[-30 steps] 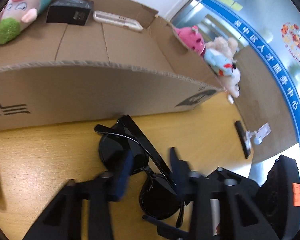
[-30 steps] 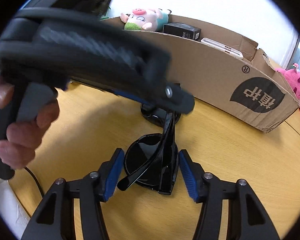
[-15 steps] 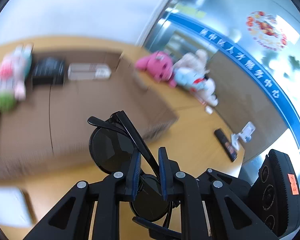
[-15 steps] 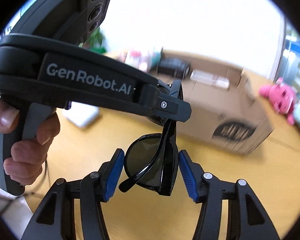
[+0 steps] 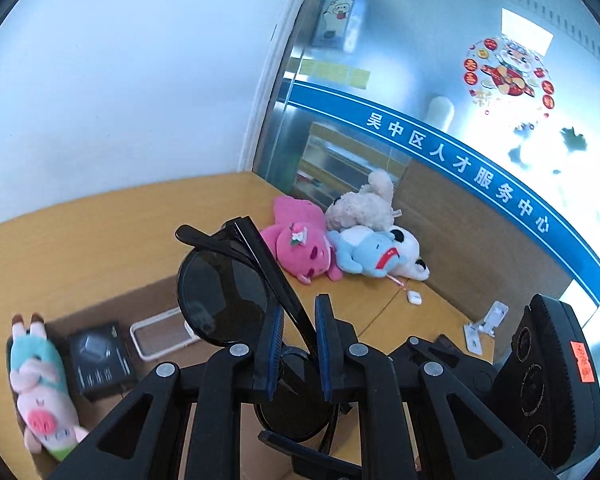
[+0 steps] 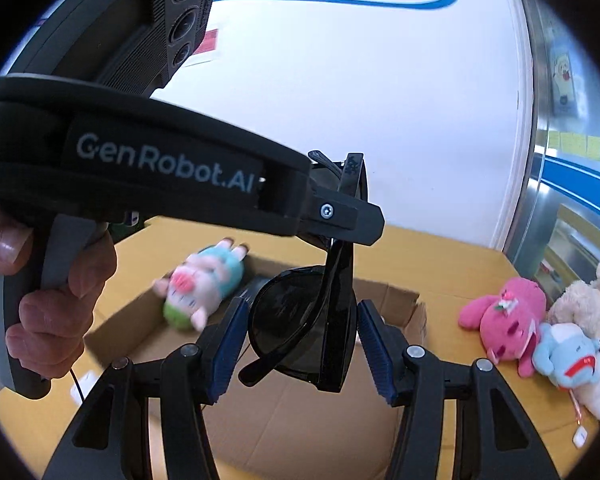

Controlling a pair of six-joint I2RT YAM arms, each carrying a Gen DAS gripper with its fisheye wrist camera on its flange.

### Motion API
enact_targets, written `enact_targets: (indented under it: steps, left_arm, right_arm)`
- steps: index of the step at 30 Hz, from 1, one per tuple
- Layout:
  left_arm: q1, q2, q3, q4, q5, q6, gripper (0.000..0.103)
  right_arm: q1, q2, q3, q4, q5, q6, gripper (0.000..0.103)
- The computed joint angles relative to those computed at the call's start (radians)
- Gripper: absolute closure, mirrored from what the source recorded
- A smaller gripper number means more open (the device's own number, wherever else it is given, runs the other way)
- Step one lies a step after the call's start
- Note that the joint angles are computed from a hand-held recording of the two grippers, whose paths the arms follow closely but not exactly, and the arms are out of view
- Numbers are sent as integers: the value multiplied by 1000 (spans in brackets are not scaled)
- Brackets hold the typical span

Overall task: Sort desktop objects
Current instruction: 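Carry the sunglasses with the right gripper into the box and release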

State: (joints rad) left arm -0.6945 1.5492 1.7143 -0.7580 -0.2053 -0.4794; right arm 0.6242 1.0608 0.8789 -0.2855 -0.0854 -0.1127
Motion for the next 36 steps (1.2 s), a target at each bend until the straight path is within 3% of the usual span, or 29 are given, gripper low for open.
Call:
enact_targets:
  steps: [4,8,15,20,21,30,34,36]
  left_arm:
    - [166,140,40,45,202,25,90]
    - [272,260,-21,146,373,-14,90]
    - [363,533,-74,314,639,-116,92]
    - [391,670,-54,385,781,-210,92]
    - [396,693,-27,356,811,-183,92]
    - [396,781,18,395,900,-245,92]
    - [392,771,39,348,862,-230,83]
    - [390,760,41,328,856,-213,71]
  right_arm:
    - [-65,205,138,-5,-42,-28,48]
    - [-106,395,217,-31,-73,-18,48]
    - [-161,697,281,-69,-78,32,48]
    - [-175,828,382,-202,-51,65,48]
    - [-170,847,401,-228,-33,68,48]
    - [-151,916,457,-340,57,108,48]
    - [-143,891,423,-331,80,115,49]
    - [-132,864,392,-320,107,122,47]
